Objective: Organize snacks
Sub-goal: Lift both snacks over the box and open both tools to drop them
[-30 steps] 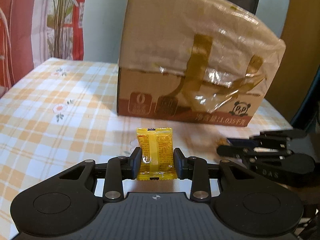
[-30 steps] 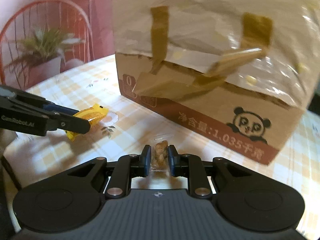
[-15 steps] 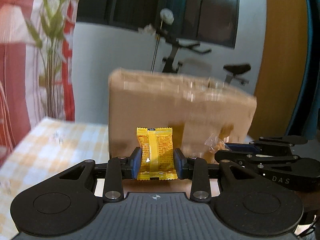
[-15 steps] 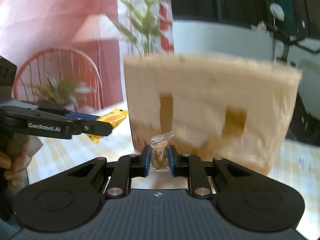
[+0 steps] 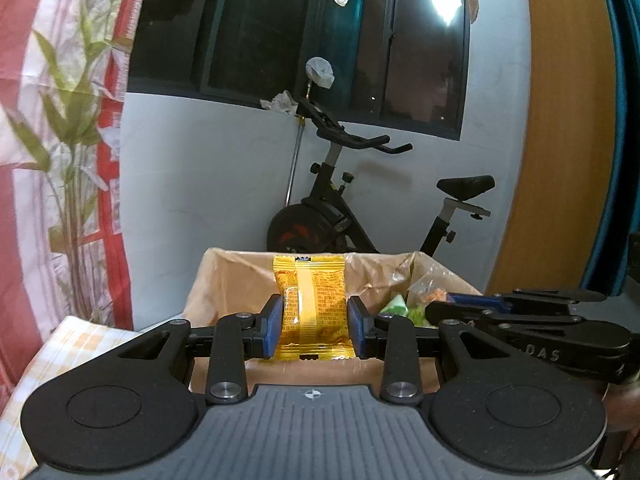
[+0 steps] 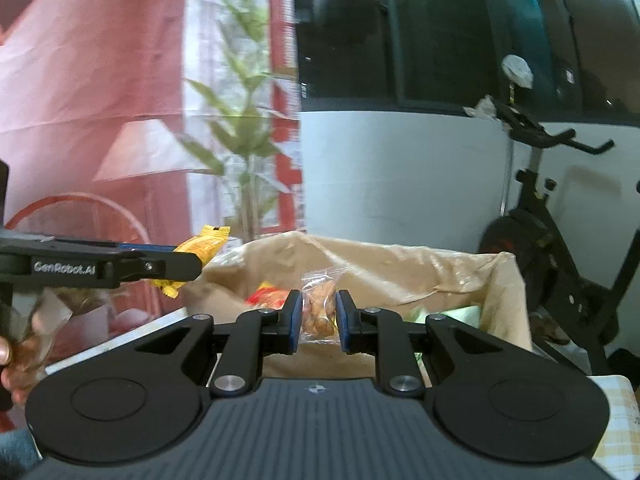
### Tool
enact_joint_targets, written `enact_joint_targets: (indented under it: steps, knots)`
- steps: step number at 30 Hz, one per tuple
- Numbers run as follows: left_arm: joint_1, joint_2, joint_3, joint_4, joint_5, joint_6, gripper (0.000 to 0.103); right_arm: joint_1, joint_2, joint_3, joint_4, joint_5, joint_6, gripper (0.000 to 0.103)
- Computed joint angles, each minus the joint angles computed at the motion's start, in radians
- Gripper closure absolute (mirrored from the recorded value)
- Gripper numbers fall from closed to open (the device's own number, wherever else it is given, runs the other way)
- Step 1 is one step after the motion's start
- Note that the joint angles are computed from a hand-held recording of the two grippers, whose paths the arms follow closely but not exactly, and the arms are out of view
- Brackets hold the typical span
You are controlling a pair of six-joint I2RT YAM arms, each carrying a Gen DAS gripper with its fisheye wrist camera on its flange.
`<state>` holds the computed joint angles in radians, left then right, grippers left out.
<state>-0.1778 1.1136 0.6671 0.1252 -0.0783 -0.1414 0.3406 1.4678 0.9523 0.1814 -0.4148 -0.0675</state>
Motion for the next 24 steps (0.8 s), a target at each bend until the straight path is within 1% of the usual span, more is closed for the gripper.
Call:
enact_joint_targets:
  steps: [2, 5, 8, 10, 17, 20, 22, 23, 24]
  knots:
    - [0.017, 0.048, 0.032, 0.01, 0.024, 0.003, 0.067, -0.008, 0.046, 0.063, -0.034, 0.005, 0.01, 0.083]
    - [0.043, 0.144, 0.088, 0.029, 0.062, 0.005, 0.067, 0.002, 0.116, 0.147, -0.081, 0.042, -0.008, 0.083]
    - [0.072, 0.223, 0.132, 0.04, 0.101, 0.004, 0.067, 0.011, 0.168, 0.198, -0.103, 0.065, -0.025, 0.083]
    - [0.076, 0.263, 0.157, 0.037, 0.107, 0.0, 0.067, 0.011, 0.197, 0.221, -0.108, 0.071, -0.021, 0.083]
    - [0.084, 0.313, 0.173, 0.023, 0.1, 0.0, 0.066, 0.008, 0.24, 0.246, -0.107, 0.073, -0.017, 0.083]
    - [0.088, 0.316, 0.183, -0.011, 0.098, 0.001, 0.064, 0.006, 0.243, 0.248, -0.112, 0.085, -0.016, 0.082]
    - [0.093, 0.309, 0.187, -0.031, 0.112, 0.006, 0.053, 0.003, 0.237, 0.238, -0.109, 0.094, -0.013, 0.082]
    - [0.093, 0.301, 0.183, -0.033, 0.116, 0.008, 0.05, 0.001, 0.234, 0.236, -0.111, 0.093, -0.008, 0.081]
    - [0.093, 0.288, 0.176, -0.033, 0.116, 0.013, 0.044, -0.002, 0.231, 0.235, -0.113, 0.088, -0.002, 0.076]
